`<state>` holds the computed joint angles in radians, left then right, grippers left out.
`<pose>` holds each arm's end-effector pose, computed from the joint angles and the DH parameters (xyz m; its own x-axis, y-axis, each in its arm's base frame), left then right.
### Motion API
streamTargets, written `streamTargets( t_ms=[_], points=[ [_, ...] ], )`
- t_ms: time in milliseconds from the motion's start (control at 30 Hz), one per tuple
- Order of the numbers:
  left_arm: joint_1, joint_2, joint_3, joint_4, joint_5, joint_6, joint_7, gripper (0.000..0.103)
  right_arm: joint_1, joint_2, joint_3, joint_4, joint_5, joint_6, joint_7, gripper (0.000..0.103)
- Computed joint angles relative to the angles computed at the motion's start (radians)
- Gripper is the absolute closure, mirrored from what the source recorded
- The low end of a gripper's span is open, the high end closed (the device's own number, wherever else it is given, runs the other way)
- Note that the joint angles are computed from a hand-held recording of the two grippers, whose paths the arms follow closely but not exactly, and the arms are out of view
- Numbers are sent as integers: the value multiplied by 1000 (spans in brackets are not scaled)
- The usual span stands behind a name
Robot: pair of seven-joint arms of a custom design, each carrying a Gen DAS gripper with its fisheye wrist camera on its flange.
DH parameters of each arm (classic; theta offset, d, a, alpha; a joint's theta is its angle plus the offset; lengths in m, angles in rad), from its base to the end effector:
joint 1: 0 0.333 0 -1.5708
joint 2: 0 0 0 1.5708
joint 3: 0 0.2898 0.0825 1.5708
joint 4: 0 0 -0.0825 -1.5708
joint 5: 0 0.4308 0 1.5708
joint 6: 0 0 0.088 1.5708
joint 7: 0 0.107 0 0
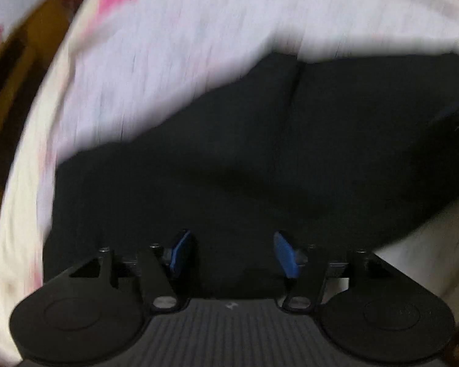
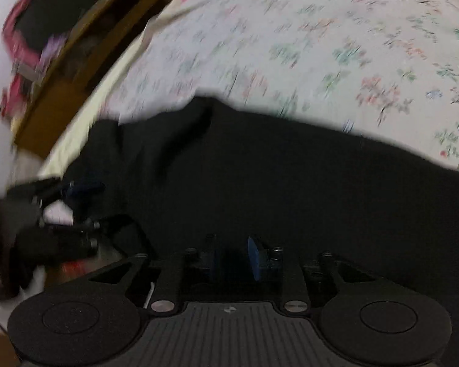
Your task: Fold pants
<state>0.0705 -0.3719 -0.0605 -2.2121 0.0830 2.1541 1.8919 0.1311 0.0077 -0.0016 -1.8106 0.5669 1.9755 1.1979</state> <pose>0.5256 0.0066 0.5231 -0.3079 -0.9316 -0.1929 -0.9003 0.3509 -0.2575 0.6190 0.1151 0.5144 0.3413 -0.8255 -0.4496 -0.9314 -0.2326 -0.2799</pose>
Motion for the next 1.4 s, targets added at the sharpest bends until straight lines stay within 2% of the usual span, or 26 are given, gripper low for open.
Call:
streamTargets(
  t_ms=[67, 133, 167, 267, 300, 333, 400, 433, 467, 500, 567, 633, 767, 1000, 1200, 1333, 1400],
  points=[
    [17, 5, 16, 16, -34, -34, -57, 29, -5, 4, -5, -3, -22, -29, 36, 88],
    [20, 1, 19, 21, -58, 20, -97, 29, -10, 14, -7, 9, -41, -28, 68, 89],
    [12, 1, 24, 20, -77, 65, -85, 29, -11, 16, -6, 15, -45, -19, 60, 85],
    [-15, 40, 36, 44, -143, 149, -25, 29, 0, 41, 8, 51, -38, 18, 6, 85],
    [-19, 43, 33, 45, -149, 162, -11, 29, 2, 58, 13, 71, -25, 18, -9, 87],
    [-16, 44, 30, 36, -145, 190, -6, 29, 7, 66, 17, 77, -47, 41, 6, 94],
    [13, 91, 27, 64, -114, 164, -55, 28, 8, 74, 12, 61, -97, 75, 81, 94],
    [29, 104, 24, 73, -96, 134, -102, 28, 2, 84, 5, 57, -127, 70, 134, 101],
    [45, 112, 25, 79, -84, 102, -149, 28, -6, 88, -2, 57, -146, 49, 179, 103],
    [48, 108, 30, 76, -93, 94, -159, 29, -17, 83, -8, 51, -139, 39, 205, 103],
    [43, 83, 21, 63, -66, 106, -133, 29, -35, 28, -17, 0, -117, 74, 218, 103],
    [23, 71, 14, 55, -50, 127, -71, 29, -50, -36, -30, -58, -107, 112, 252, 95],
    [-56, 97, -7, 95, -131, 166, 55, 29, -85, -150, -59, -172, -161, 180, 384, 88],
    [-173, 228, -59, 242, -307, 141, 199, 29, -199, -364, -103, -424, -308, 356, 727, 78],
    [-235, 324, -114, 359, -354, 95, 278, 29, -258, -410, -127, -562, -336, 518, 912, 73],
    [-257, 381, -139, 430, -357, 71, 290, 29, -263, -400, -154, -589, -324, 577, 916, 72],
    [-261, 371, -144, 416, -359, 74, 288, 29, -260, -394, -157, -595, -313, 604, 919, 72]
  ],
)
